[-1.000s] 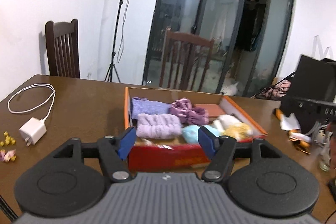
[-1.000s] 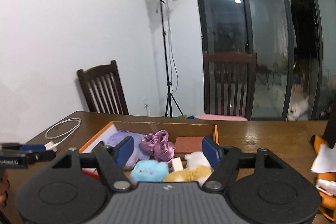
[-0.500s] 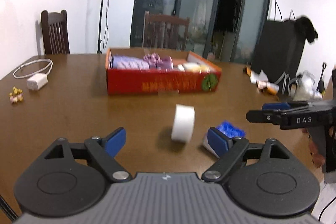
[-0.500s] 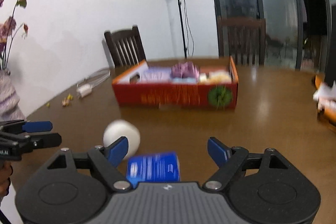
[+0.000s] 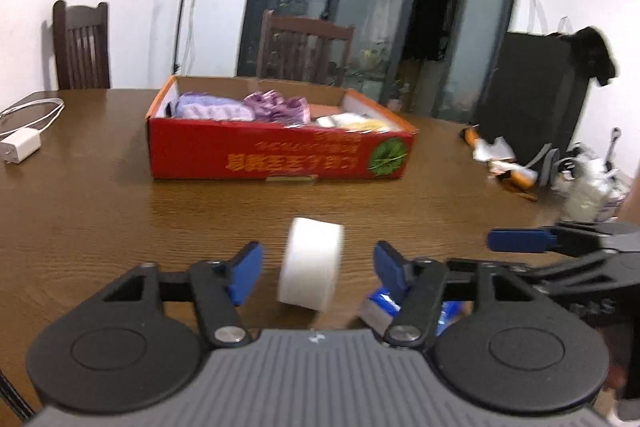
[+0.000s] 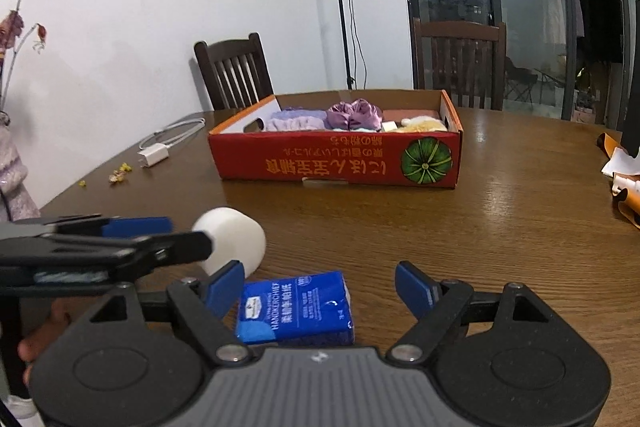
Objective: Organize soft objects
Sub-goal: 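Move both tools back to the white foam cylinder, then close both tools on the white foam cylinder and lift it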
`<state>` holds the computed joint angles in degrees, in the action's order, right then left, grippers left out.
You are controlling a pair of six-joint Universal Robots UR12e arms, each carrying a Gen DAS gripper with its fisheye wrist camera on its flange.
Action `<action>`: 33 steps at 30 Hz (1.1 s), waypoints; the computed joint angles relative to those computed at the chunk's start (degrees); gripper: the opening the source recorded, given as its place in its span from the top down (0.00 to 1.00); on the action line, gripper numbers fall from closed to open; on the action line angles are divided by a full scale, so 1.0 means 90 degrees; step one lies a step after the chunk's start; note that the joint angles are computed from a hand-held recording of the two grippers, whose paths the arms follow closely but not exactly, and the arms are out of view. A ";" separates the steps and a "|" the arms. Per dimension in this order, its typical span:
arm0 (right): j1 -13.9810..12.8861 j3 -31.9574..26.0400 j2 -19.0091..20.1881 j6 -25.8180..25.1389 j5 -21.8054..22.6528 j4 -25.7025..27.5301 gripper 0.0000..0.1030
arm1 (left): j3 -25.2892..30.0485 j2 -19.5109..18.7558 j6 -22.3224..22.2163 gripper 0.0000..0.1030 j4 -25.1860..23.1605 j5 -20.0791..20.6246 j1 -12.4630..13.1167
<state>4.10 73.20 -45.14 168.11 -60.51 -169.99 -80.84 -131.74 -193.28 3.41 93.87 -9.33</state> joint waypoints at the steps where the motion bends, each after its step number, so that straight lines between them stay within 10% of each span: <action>1: 0.0011 -0.0050 0.0025 -0.0024 -0.0031 0.0058 0.20 | 0.0049 -0.0030 -0.0053 0.46 -0.0090 0.0059 0.0022; 9: 0.0123 -0.0748 0.0384 0.0126 0.0102 0.0577 0.21 | -0.0056 -0.0021 -0.0719 0.44 0.0003 0.0241 0.0323; 17: 0.0360 -0.2016 0.1002 0.0304 0.0653 0.1690 0.30 | -0.0214 -0.0052 -0.1725 0.47 0.0326 -0.0950 0.0697; 24: 0.0471 -0.2753 0.1378 0.0367 0.0895 0.2739 0.78 | -0.0110 -0.0140 -0.1966 0.66 0.0106 -0.1879 0.0878; 33: 0.0405 -0.2628 0.1340 0.0833 0.1287 0.2771 0.83 | -0.0209 -0.0100 -0.1963 0.75 0.0262 -0.2266 0.0897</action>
